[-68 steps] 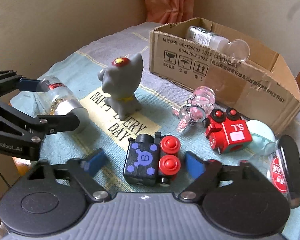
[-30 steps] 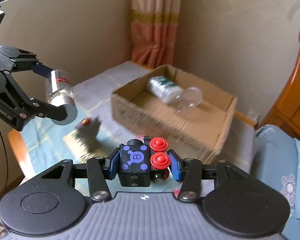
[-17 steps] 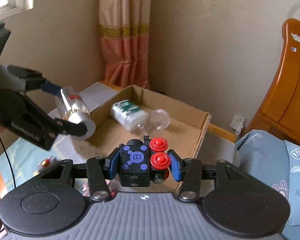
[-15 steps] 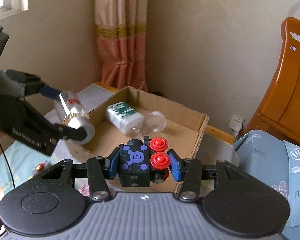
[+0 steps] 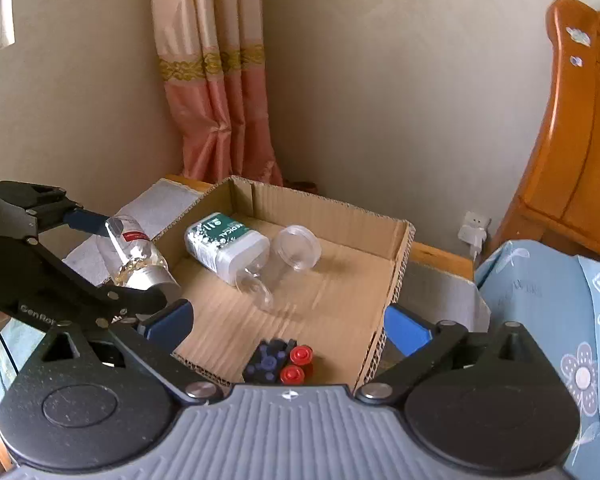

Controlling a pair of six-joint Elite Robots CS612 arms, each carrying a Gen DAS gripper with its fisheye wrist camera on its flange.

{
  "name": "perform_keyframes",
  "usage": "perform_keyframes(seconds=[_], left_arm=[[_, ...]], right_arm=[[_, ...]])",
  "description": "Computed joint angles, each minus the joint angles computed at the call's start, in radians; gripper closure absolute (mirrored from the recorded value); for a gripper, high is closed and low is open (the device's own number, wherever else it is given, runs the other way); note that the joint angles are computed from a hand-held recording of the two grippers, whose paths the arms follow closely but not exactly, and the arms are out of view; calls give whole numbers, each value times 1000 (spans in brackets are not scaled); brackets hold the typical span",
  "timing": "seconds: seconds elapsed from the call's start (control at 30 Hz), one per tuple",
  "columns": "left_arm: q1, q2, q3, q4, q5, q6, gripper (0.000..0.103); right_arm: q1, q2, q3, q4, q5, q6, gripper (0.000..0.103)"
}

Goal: Organize rigid objects
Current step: 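Release both items in the box and withdraw both tools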

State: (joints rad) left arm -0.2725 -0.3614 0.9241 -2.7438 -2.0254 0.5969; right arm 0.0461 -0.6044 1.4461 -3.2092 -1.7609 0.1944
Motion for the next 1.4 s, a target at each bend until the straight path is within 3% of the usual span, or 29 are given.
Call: perform_keyframes(seconds=[0.37,0.67,0.93,1.13,1.4], left_arm=[[7,-7,1,1,-12,-66,7],[20,-65,107,-86,-9,-45,5],[37,-91,191,-143,-12,-42,5],[53,-98,258,-221,-12,-79,5],[63,-105,382,-443,48,-141,5]], right_arm=[[22,-26,45,-21,-32,-13,0],[40,-51,106,-53,-58,9,0],[55,-43,161,-120,-62,57,0],[68,-13,187,-176,-57,96,0],[74,39,179,-228,-64,137,0]])
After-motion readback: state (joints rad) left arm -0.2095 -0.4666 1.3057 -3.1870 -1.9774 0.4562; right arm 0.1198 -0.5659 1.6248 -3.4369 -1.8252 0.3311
